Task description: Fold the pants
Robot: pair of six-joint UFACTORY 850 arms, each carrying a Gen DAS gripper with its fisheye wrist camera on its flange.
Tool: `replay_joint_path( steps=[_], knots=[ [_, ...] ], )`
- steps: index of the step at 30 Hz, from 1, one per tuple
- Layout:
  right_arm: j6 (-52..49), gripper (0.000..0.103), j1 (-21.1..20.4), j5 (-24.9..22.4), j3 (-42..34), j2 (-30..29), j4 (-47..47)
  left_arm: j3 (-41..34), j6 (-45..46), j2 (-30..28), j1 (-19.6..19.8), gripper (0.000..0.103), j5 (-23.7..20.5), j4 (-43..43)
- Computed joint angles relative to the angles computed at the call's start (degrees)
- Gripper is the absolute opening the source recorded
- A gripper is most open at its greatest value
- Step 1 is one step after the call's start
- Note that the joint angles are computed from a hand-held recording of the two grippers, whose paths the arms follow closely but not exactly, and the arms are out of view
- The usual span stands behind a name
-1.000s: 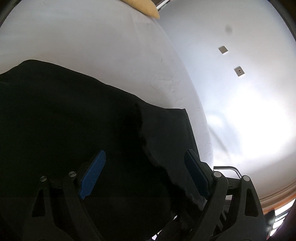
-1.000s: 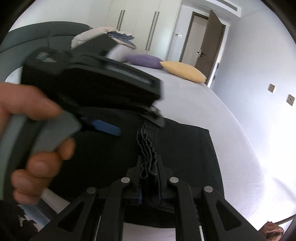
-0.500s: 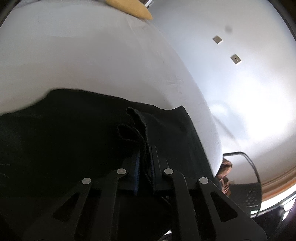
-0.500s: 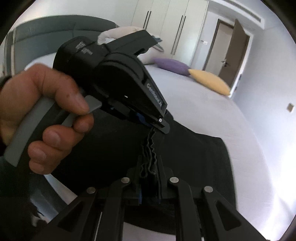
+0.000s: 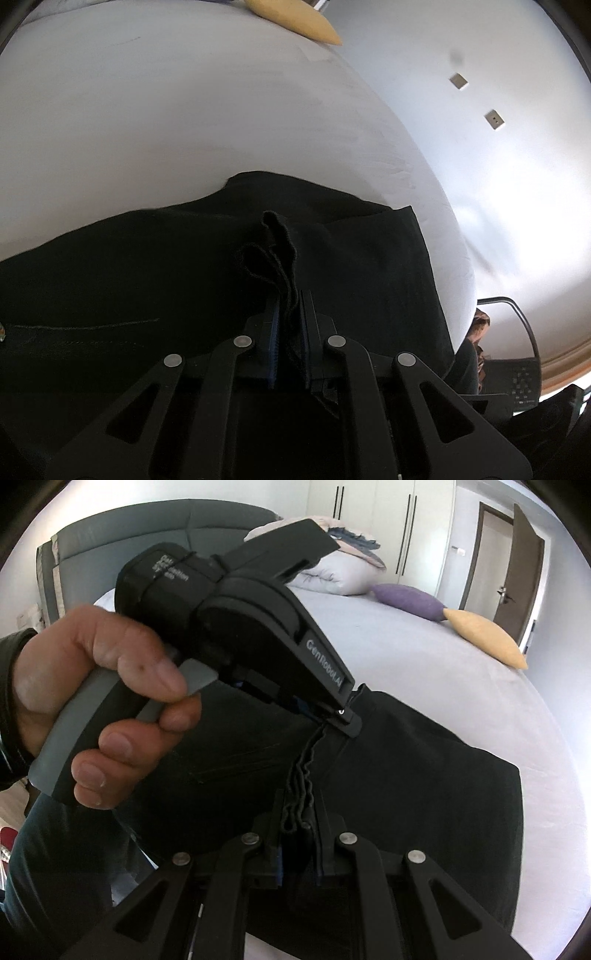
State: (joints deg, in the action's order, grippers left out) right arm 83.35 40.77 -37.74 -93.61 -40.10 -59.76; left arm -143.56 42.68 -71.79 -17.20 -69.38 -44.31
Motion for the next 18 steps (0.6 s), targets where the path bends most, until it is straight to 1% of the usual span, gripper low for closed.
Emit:
replay_joint_path(
  steps=[2, 6, 7, 10, 12, 13, 14, 15, 16, 17, 18],
  knots=[
    [-1.7, 0.013, -0.4, 0.5, -0.7, -0.4, 1.2, 1.7, 0.7, 0.7, 0.1, 0.008, 0.9, -0.1],
    [-6.5, 0.014, -2.8, 2.3, -0.9, -0.6, 4.4, 3.6, 0.6, 1.2, -0.3, 0.009, 2.4, 0.1],
    [-6.9, 0.014, -3.1, 2.7, -1.1, -0.9, 5.0, 5.3, 0.7, 2.0, -0.5, 0.011, 3.5, 0.2],
    [-8.0, 0.019, -4.4, 5.1, -0.8, -1.2, 5.6, 8.8, 2.1, 3.5, -0.6, 0.013, 6.0, -0.6],
    [-7.6, 0.021, -5.0, 6.4, -0.5, -1.3, 5.1, 12.4, 2.3, 5.7, -0.8, 0.013, 9.3, 0.2],
    [-7.2, 0.026, -5.4, 7.4, 0.4, -0.7, 4.8, 14.4, 2.3, 7.0, -0.9, 0.013, 11.4, 0.9],
    [-7.3, 0.042, -6.0, 8.9, 1.3, 0.0, 5.4, 16.9, 2.7, 8.8, -0.9, 0.013, 13.7, 1.3],
    [-8.3, 0.050, -6.5, 10.5, 1.2, -0.1, 6.9, 18.8, 2.8, 10.2, -0.8, 0.013, 15.9, 1.8],
    [-8.3, 0.061, -7.0, 12.7, 2.8, 1.1, 7.3, 21.0, 2.8, 11.9, -0.7, 0.013, 18.7, 2.7],
    [-8.0, 0.062, -7.2, 13.8, 2.8, 1.1, 7.1, 23.7, 2.8, 13.9, -0.7, 0.013, 22.2, 3.7],
    [-7.4, 0.062, -7.5, 15.1, 4.3, 2.4, 6.9, 26.4, 3.3, 15.9, -0.9, 0.013, 25.4, 4.2]
  ],
)
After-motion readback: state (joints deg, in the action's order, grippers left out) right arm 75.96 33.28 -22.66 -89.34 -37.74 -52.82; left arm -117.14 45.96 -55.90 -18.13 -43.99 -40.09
